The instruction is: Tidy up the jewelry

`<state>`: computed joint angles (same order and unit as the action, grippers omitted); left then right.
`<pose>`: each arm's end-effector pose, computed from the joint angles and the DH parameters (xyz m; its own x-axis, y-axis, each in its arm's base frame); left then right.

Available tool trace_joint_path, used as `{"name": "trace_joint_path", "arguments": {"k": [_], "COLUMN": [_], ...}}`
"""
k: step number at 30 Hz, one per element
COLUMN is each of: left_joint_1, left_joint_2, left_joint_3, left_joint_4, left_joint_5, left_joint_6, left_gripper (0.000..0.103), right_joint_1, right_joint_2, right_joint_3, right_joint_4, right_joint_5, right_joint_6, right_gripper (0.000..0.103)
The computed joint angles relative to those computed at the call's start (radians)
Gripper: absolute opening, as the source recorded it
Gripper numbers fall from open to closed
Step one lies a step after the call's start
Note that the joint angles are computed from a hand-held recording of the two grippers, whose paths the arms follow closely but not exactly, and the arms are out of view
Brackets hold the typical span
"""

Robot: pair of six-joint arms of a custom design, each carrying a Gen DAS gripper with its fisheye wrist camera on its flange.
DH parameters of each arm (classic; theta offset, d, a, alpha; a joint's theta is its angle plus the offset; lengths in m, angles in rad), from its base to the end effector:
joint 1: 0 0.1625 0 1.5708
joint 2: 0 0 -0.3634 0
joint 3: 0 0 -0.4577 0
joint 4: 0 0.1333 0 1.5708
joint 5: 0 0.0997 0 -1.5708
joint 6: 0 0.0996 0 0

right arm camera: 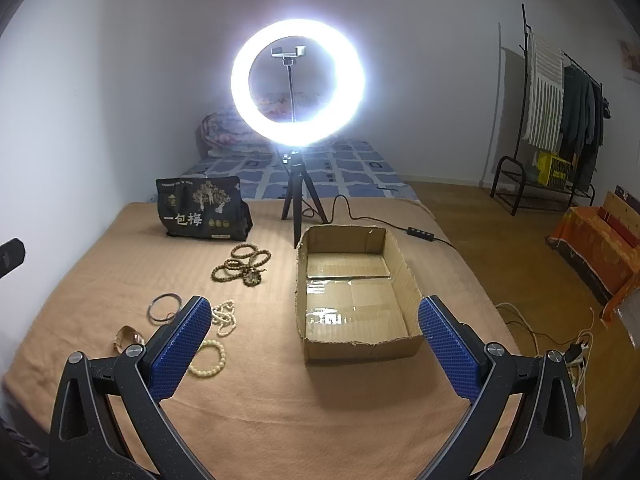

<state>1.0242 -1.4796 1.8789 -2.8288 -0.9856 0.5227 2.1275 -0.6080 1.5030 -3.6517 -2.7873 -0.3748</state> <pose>-0.1420 -0.5958 0.3677 -0.6358 0.3446 -0.6906 0.7583 0.4457 -0.4757 0.3794 -0.5342 0.0924 -0.6289 0.3995 0.6670 -0.4606 0.4997 -0.7336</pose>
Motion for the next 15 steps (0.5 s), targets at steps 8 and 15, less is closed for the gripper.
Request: {"name": "trace_joint_path", "arguments": {"k": [8,15], "left_joint_1": [0.003,0.025], "left_joint_2": [0.017,0.052], "left_joint_3": [-0.011,-0.045], "left_joint_4": [0.000,0.010], "left_joint_5": [0.003,0.016], "left_joint_6": [-0.002,-0.008], "left_gripper": [0.102,0.102], "right_joint_1": [-0.002,-0.012], "right_joint_2": [-0.005,-0.014], "right_joint_3": [0.007,0.019], "right_joint_4": [0.012,0.068], "right_joint_5": [0.004,0.006], "right_joint_6": [0.012,0.059], "right_gripper": [0.103,0.103]}}
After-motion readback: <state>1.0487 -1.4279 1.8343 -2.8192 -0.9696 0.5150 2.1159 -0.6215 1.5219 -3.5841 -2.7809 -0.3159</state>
